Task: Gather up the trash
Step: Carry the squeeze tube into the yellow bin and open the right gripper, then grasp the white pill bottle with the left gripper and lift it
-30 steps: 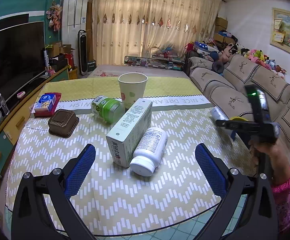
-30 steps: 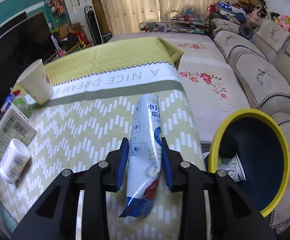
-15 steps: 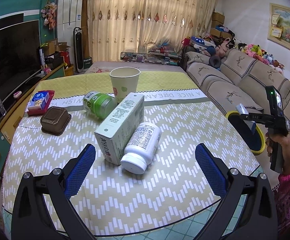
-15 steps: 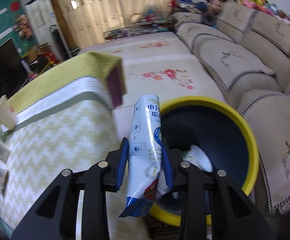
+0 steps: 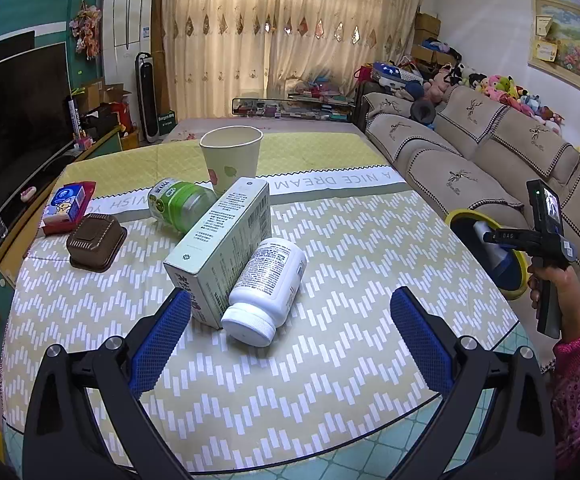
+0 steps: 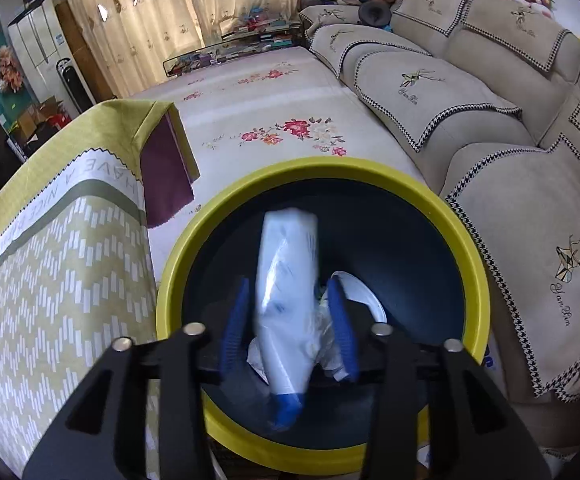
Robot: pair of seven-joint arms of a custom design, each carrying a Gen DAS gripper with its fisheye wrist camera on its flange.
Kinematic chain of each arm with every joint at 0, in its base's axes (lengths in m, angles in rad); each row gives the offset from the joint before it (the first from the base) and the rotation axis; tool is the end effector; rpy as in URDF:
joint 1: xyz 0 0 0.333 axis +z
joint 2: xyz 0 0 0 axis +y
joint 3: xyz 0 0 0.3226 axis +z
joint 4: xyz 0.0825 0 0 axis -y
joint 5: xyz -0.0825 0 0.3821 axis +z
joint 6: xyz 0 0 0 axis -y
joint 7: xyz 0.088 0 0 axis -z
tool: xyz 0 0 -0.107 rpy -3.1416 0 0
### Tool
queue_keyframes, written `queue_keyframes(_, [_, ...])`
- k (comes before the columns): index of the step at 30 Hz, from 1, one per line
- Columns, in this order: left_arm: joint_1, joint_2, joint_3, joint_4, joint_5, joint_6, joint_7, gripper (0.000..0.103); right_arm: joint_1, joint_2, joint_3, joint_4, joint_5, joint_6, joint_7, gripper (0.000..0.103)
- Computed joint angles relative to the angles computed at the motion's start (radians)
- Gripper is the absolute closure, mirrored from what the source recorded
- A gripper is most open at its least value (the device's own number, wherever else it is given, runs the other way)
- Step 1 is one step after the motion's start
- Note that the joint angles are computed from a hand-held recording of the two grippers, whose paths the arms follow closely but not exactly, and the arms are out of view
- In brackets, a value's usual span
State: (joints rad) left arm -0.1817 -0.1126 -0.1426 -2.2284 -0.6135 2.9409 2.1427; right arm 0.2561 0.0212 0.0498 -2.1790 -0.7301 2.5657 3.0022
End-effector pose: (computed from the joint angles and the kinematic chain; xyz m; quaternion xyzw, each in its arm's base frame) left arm 0.5302 -0.1414 0.5172 -0.5201 0.7446 -0.3671 0.2005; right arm 0.5356 0.1799 0.4239 -0.4555 0.8388 -0.2301 0.1897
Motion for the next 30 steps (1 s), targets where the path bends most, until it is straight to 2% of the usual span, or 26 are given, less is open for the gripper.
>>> queue_keyframes(9, [0.001, 0.005, 0.013, 0.009, -0.052, -0.023, 0.054, 0.005, 0.008, 0.003, 0.004, 0.011, -0.011, -0.005, 0.005, 0.058])
queue_keyframes(16, [0.000, 0.013, 0.022, 0.029, -0.152, -0.070, 0.173, 0.005, 0.017, 0.017, 0.005, 0.021, -0.008, 0.009, -0.003, 0.055])
queue_keyframes(24, [0.006, 0.041, 0.015, 0.081, -0.272, -0.166, 0.358, 0.005, 0.016, 0.019, 0.000, 0.012, 0.003, 0.028, -0.011, 0.055])
queue_keyframes(27, [0.012, 0.070, 0.001, 0.113, -0.275, -0.193, 0.402, 0.005, 0.016, 0.022, -0.001, 0.011, 0.012, 0.033, -0.018, 0.055])
queue_keyframes(30, [0.018, 0.106, -0.021, 0.136, -0.176, -0.171, 0.356, 0.005, 0.017, 0.025, -0.001, 0.012, 0.017, 0.035, -0.023, 0.055])
